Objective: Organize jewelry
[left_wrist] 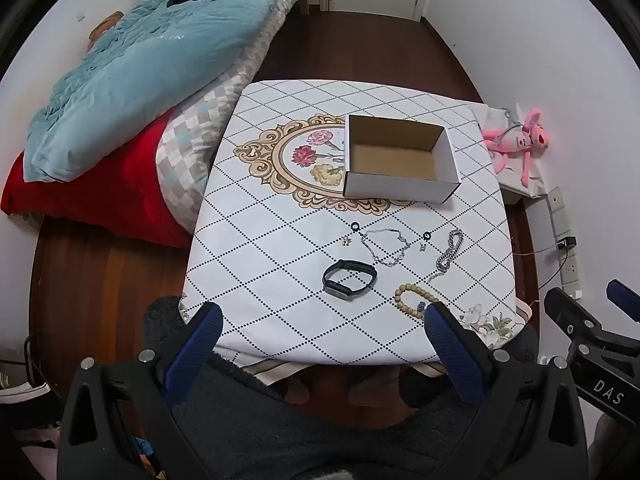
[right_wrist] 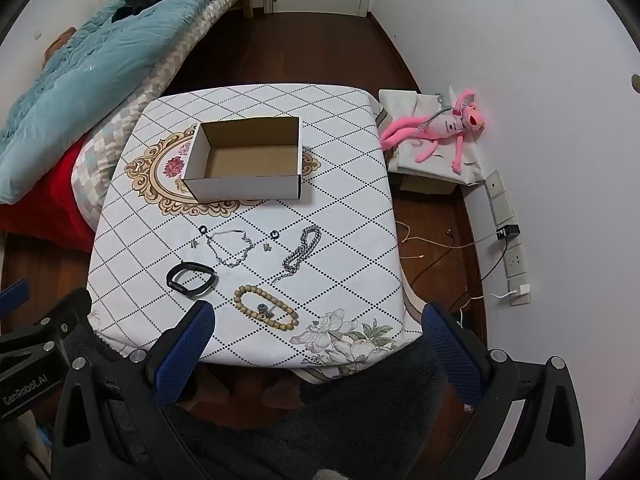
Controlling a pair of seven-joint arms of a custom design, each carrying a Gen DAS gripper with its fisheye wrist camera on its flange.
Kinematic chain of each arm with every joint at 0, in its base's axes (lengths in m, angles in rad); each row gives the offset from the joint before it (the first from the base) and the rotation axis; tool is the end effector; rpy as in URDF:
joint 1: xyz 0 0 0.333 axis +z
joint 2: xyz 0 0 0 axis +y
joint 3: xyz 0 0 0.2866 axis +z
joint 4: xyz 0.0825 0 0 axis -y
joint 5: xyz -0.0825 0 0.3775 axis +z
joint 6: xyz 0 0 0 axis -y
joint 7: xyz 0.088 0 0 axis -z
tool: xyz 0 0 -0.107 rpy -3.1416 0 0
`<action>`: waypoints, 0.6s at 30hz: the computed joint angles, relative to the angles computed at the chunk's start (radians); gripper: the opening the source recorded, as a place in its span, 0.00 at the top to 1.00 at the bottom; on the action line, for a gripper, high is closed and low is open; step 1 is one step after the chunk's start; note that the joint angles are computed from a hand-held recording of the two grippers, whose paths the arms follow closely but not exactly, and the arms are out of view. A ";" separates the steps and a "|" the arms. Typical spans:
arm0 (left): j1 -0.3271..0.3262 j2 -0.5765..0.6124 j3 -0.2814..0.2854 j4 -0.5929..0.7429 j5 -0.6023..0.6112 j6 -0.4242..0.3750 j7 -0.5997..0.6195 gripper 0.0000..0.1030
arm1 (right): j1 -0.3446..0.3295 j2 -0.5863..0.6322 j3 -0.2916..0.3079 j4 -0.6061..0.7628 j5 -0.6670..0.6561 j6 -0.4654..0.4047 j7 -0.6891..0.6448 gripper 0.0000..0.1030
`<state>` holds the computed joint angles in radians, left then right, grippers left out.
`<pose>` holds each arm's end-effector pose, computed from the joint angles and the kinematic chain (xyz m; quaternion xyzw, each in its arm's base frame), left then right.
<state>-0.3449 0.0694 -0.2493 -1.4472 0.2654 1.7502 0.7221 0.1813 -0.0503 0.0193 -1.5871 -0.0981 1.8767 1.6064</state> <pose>0.5003 -0.3030 0.6362 -0.7754 0.6082 -0.1084 0.1309 0.5513 0.1048 0.6475 -0.7554 0.6312 -0.1431 0.1023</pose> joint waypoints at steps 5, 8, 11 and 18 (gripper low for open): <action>-0.002 0.000 0.000 -0.001 0.009 0.000 -0.006 0.00 | 0.000 0.002 0.001 0.006 -0.005 -0.001 -0.001 0.00; -0.002 0.000 0.000 -0.001 0.006 0.000 -0.005 0.00 | 0.000 0.004 0.000 0.011 -0.005 -0.004 -0.003 0.00; -0.001 -0.002 0.000 -0.005 0.007 0.004 -0.005 0.00 | 0.000 0.002 0.002 0.009 -0.010 -0.003 0.001 0.00; -0.016 0.022 0.000 0.049 0.022 -0.025 -0.015 0.00 | -0.001 0.003 0.000 0.016 -0.012 -0.006 -0.002 0.00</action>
